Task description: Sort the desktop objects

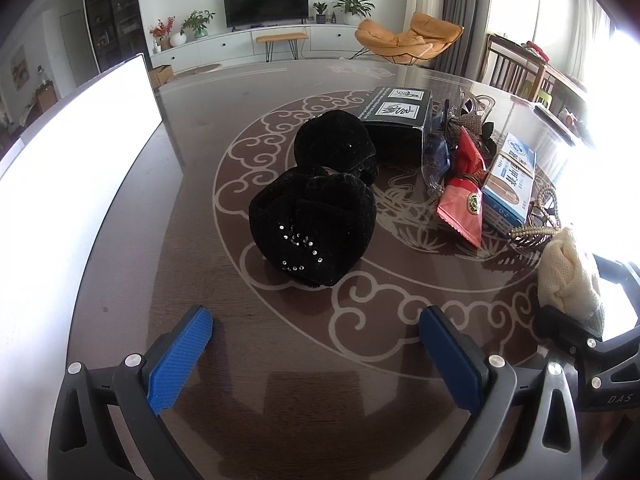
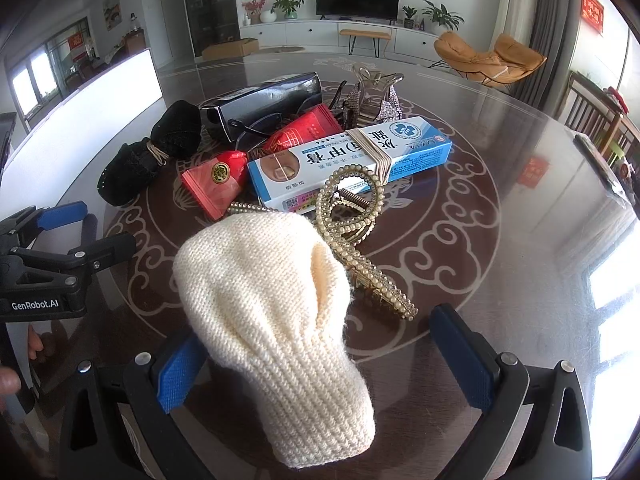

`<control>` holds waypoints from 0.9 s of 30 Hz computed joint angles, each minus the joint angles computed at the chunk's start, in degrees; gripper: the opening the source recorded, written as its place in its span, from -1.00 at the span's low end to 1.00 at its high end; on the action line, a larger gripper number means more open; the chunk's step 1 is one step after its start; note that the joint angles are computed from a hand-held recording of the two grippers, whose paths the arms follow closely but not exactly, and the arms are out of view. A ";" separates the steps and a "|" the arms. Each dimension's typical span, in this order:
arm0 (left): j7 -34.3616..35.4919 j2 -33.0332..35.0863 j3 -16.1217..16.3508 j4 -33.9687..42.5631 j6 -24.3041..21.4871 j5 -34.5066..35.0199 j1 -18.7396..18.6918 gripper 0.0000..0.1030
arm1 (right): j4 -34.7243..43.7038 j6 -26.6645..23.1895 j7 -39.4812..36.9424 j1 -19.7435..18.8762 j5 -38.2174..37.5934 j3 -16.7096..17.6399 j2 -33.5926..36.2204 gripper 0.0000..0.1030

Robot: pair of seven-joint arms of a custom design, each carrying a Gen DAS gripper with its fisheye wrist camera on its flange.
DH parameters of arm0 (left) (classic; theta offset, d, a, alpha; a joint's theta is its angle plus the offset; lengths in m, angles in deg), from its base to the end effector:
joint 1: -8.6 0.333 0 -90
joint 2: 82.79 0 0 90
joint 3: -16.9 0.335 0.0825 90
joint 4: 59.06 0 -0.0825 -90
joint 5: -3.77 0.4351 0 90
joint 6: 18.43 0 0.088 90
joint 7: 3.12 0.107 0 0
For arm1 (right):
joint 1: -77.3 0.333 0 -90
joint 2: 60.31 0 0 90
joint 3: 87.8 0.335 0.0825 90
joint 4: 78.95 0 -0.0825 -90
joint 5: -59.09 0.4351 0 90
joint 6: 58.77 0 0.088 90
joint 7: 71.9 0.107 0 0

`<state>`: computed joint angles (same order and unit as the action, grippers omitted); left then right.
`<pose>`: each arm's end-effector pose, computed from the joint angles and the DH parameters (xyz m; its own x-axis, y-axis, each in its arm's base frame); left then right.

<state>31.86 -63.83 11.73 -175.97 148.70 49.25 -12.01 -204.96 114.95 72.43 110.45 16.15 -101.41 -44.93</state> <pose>0.5823 -0.3274 0.3116 -0.2056 -0.9786 0.0031 -0.7951 0.1652 -0.5836 0.5661 0.2584 0.2909 0.1407 -0.9900 0.0080 -0.8077 -0.1194 -0.5774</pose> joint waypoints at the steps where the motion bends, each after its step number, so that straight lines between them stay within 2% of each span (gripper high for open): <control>1: 0.10 -0.07 -0.03 -0.04 -0.02 -0.09 0.04 1.00 | 0.07 -0.08 0.02 0.06 0.02 -0.01 0.02 1.00; 27: 0.02 0.07 0.09 0.09 -0.02 -0.03 -0.11 1.00 | 0.14 -0.04 1.80 0.17 -1.74 -0.24 0.14 1.00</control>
